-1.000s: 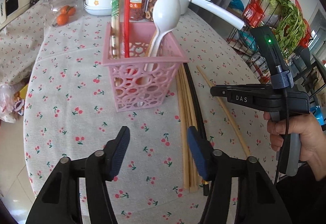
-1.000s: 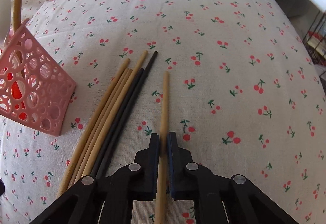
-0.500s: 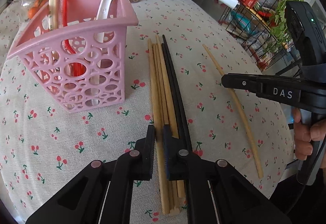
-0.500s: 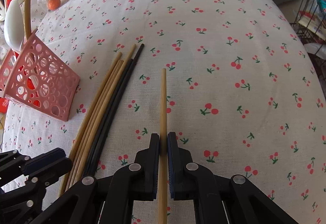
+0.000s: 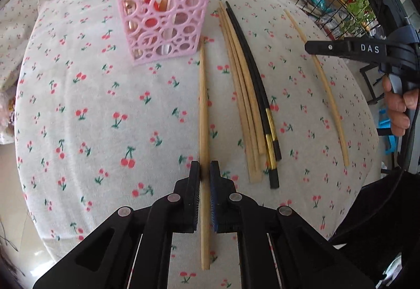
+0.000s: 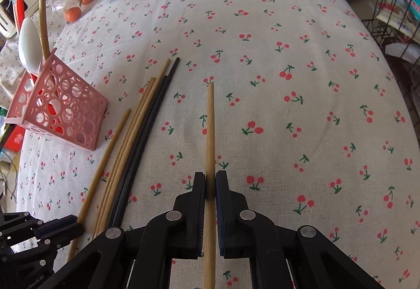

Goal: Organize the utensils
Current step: 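Grasp another wooden chopstick with the left gripper while the right gripper holds its chopstick, then lift both wooden chopsticks over the pink basket, lower them in, open the left gripper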

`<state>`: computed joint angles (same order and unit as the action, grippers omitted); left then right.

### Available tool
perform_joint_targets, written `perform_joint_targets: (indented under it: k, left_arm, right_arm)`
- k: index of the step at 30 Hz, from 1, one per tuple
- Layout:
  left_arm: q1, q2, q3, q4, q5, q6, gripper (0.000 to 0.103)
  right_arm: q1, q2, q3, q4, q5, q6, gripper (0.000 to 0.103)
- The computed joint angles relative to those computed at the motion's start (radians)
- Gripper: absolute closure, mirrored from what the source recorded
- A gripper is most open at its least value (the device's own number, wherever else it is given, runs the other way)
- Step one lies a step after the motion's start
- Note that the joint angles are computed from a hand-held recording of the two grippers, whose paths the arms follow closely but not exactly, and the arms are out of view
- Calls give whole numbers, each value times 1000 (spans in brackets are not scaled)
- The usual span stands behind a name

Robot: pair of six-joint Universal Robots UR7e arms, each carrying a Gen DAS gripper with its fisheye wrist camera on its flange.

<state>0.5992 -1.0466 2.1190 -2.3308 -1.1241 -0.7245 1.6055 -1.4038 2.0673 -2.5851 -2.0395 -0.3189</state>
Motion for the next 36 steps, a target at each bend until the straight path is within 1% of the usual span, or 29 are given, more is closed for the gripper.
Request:
perform_joint_targets:
  k: [2,6,7,8,10,13,16,17,18,19,20,21,22,24,27,29,32,36]
  left_arm:
    - [1,-23,14,12,-24,4,96]
    - [-1,-31,13,-22,-7,1,92]
    - [1,-24,6,-35,4,3,86]
    - [3,-13,-2,-52,16,9,75]
    - [8,23,-29,-90,48,27,62]
    - [24,74,-65,-140,81,58,61]
    - [44,121,-106,-121,107,76,61]
    - [42,131,-105,-141,127,88,63]
    - [43,141,-114,-135,141,94,65]
    - [42,150,-125,-116,155,92,72]
    - [42,156,-134,-100,158,93,85]
    - [39,165,-144,-77,176,88,90]
    - [37,167,-150,-53,186,85,97]
    - [36,160,-149,-35,177,74,97]
    - [24,142,-127,-50,161,60,97]
    - [4,119,-106,-68,159,57,97]
    - [-37,75,-72,-108,165,53,97]
    - [-97,15,-38,-153,189,57,97]
  right_arm:
    - [1,-7,2,11,6,0,98]
    - [4,-10,1,37,4,9,98]
    - [5,-9,-1,47,2,16,98]
    - [4,-8,-1,53,3,22,98]
    - [2,-8,-1,57,5,29,98]
    - [0,-10,1,52,8,28,98]
    - [-2,-16,5,49,13,36,98]
    - [-3,-18,6,48,16,39,98]
    - [-3,-21,7,48,19,42,98]
    - [-3,-24,8,48,22,45,98]
    - [-3,-26,9,47,25,46,98]
    - [-1,-28,11,45,26,46,98]
    - [1,-31,13,42,26,46,98]
    - [5,-34,16,34,28,46,98]
    - [15,-38,23,16,32,47,98]
    - [25,-41,30,-8,30,47,98]
    - [36,-56,41,-34,48,51,98]
    - [63,-72,56,-80,55,37,98]
